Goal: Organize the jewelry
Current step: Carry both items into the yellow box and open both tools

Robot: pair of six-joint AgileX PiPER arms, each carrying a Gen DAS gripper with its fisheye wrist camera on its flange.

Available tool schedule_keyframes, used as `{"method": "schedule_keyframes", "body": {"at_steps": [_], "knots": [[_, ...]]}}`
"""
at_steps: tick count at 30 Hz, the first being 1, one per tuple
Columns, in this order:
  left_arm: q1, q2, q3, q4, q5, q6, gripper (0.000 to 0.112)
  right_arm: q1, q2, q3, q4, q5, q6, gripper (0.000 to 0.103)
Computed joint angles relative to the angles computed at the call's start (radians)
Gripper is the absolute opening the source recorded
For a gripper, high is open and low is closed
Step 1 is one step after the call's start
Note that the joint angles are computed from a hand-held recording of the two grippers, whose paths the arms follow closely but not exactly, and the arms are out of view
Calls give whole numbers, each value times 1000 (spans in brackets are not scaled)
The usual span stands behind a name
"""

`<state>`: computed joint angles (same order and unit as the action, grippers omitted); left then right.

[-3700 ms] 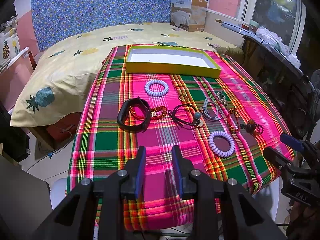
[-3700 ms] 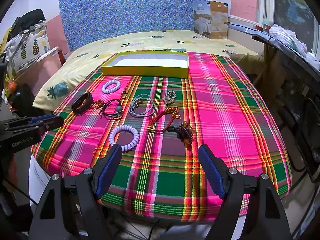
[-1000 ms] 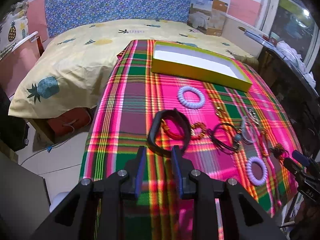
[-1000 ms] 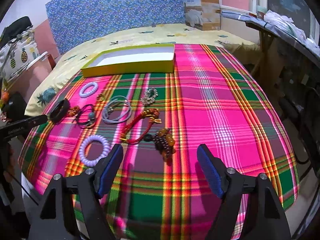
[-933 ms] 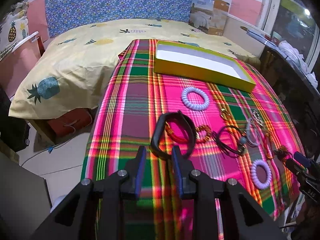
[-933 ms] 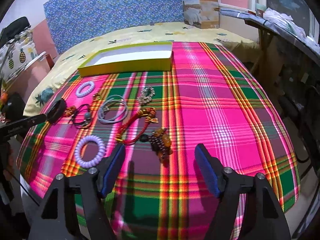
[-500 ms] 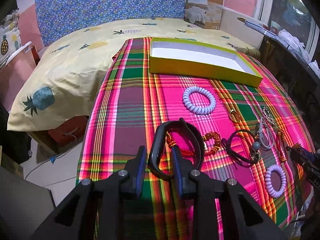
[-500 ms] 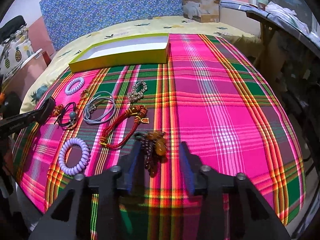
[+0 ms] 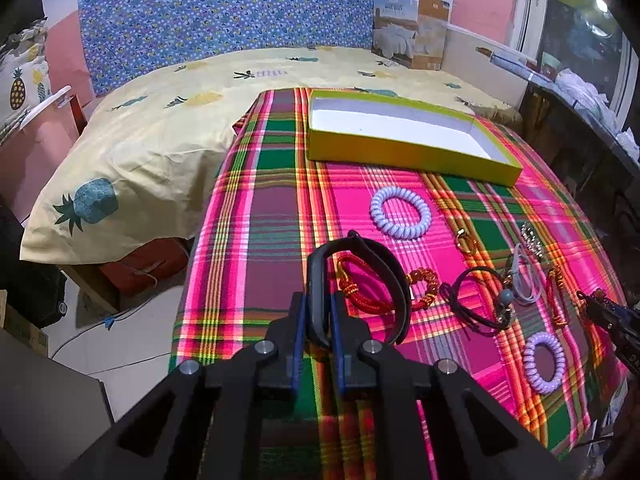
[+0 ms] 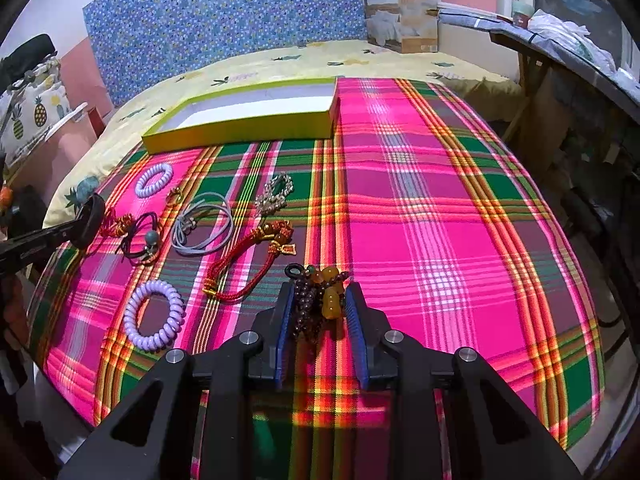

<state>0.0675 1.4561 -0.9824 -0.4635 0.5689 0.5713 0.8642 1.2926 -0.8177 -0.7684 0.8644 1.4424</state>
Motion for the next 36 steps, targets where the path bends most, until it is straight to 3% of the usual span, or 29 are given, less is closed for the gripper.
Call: {"method": "schedule_keyframes", "body": {"at_steps": [9, 18, 22, 27, 36], "knots": [[2, 34, -102, -22, 66, -2, 13, -59, 5, -72, 6, -14, -108, 26], [-64, 185, -337, 40, 97, -81, 13, -258, 127, -259, 55, -144, -398, 26], [-85, 286, -479, 67, 137, -113, 13, -384, 233, -377, 177, -227, -593, 26], [-104, 437, -689, 109, 200, -161, 13, -482, 357, -518, 319, -270, -798, 26], [-146, 744, -1144, 209, 365, -289, 13, -645, 665, -894, 613, -204, -1160, 26]]}}
